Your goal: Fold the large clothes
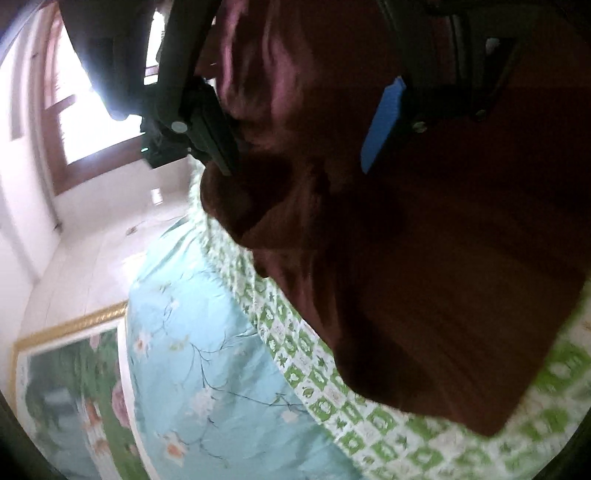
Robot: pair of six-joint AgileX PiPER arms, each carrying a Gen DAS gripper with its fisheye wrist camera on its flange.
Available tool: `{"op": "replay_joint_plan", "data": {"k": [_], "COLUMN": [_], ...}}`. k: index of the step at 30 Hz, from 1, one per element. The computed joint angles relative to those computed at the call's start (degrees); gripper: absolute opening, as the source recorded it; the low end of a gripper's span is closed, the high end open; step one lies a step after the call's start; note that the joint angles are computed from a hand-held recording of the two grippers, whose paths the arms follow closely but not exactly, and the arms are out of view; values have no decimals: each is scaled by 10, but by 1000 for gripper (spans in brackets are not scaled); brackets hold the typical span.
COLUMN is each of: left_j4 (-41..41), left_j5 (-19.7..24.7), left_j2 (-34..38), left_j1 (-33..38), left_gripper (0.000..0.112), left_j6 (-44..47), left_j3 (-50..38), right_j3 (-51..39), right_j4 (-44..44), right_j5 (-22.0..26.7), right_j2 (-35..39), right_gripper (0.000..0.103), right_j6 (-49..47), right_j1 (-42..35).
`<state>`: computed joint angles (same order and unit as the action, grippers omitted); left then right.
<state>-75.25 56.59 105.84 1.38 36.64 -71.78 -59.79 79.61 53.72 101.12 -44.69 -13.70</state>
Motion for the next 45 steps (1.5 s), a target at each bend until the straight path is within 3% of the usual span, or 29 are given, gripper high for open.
{"op": "replay_joint_plan", "data": {"k": [3, 4, 5, 6, 7, 8, 11, 12, 15, 18, 19, 21, 23, 25, 30, 37, 38, 39, 40, 41, 45], "left_j4": [-24, -35, -46, -48, -50, -52, -48, -42, 13, 77, 78, 65, 35, 27, 26, 217, 227, 236, 249, 264, 217], "left_j5": [4, 1, -2, -2, 4, 9, 11, 17, 32, 31, 34, 40, 50, 58, 63, 110, 112, 108, 107, 102, 25], "left_j2": [42, 50, 55, 61, 66, 68, 35, 20, -5, -2, 0, 1, -1, 2, 20, 166, 181, 185, 193, 201, 155], "left_j1": [-11, -14, -17, -19, -20, -20, -17, -13, -4, 0, 7, 26, 47, 54, 64, -22, -33, -40, -48, -54, -34], "left_gripper": [70, 69, 59, 42, 32, 17, 12, 13, 13, 19, 23, 50, 58, 64, 71, 70, 62, 35, 17, 7, 6], "left_j6": [-17, -17, -14, -17, -19, -17, 20, 39, 64, 44, 46, 50, 63, 57, 29, -151, -160, -160, -166, -177, -125], "left_j3": [-28, -33, -40, -49, -62, -71, -72, -66, -45, -20, -10, 8, 12, -8, -90, -360, -381, -387, -401, -414, -352], "right_j3": [-27, -32, -38, -48, -58, -59, -42, -41, -47, -41, -35, -25, -17, -15, -16, -24, -24, -25, -27, -33, -19], "right_j4": [13, 17, 25, 26, 24, 30, 93, 81, -40, -100, -98, -81, -69, -63, -53, -60, -61, -63, -66, -72, 32], "right_j5": [-15, -18, -15, -6, 0, 5, 74, 78, 24, 16, 20, 25, 28, 31, 42, 34, 33, 31, 29, 30, 107], "right_j2": [31, 36, 43, 49, 51, 44, 16, 3, -18, 12, 19, 22, 18, 12, 12, 21, 20, 19, 18, 18, 1], "right_gripper": [69, 65, 46, 34, 13, 10, 10, 10, 13, 14, 15, 18, 36, 45, 45, 45, 45, 44, 32, 8, 8], "right_j6": [19, 21, 18, 20, 24, 16, -74, -79, -27, 21, 22, 7, -7, -18, -30, -28, -31, -33, -37, -37, -141], "right_j1": [17, 21, 25, 26, 29, 28, 9, 7, 18, 11, 6, -4, -9, -9, -13, 0, 3, 5, 10, 14, -17]}}
